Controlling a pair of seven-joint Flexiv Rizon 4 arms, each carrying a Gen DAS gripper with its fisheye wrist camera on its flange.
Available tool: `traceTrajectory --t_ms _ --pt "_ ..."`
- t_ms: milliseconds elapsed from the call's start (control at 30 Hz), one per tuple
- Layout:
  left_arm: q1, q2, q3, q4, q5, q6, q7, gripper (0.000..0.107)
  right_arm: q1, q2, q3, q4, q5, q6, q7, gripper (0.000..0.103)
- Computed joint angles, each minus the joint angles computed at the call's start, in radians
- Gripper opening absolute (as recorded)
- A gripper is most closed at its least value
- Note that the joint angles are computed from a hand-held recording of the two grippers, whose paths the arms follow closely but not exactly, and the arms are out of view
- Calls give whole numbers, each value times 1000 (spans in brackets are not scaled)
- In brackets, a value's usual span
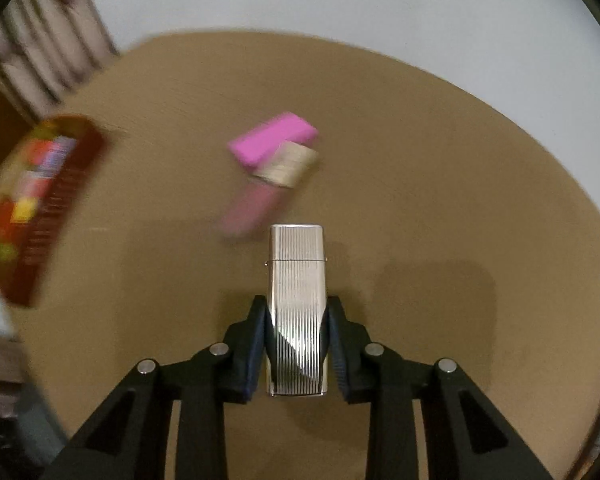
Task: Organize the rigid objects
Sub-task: 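Lower the silver case into the gold tin and open the right tool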
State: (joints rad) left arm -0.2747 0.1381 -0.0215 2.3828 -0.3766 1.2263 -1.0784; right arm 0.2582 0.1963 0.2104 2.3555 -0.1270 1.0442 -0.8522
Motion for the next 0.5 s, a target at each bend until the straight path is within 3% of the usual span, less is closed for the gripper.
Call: traceTrajectory --t_ms 100,167,333,400,500 --pt "11 4 10 9 0 -13 -13 79 52 47 31 -32 54 38 -2 29" --pt "11 7 20 14 -26 -36 4 79 98 24 43 -98 63 60 -22 29" --pt "12 21 33 32 -74 -23 37 79 217 -162 54 -353 119 39 -146 29" --pt "7 24 40 39 -107 -14 59 79 253 -260 70 -455 80 8 -163 29" --pt "8 26 44 45 -137 -3 84 80 270 -354 90 -565 126 -52 -216 29"
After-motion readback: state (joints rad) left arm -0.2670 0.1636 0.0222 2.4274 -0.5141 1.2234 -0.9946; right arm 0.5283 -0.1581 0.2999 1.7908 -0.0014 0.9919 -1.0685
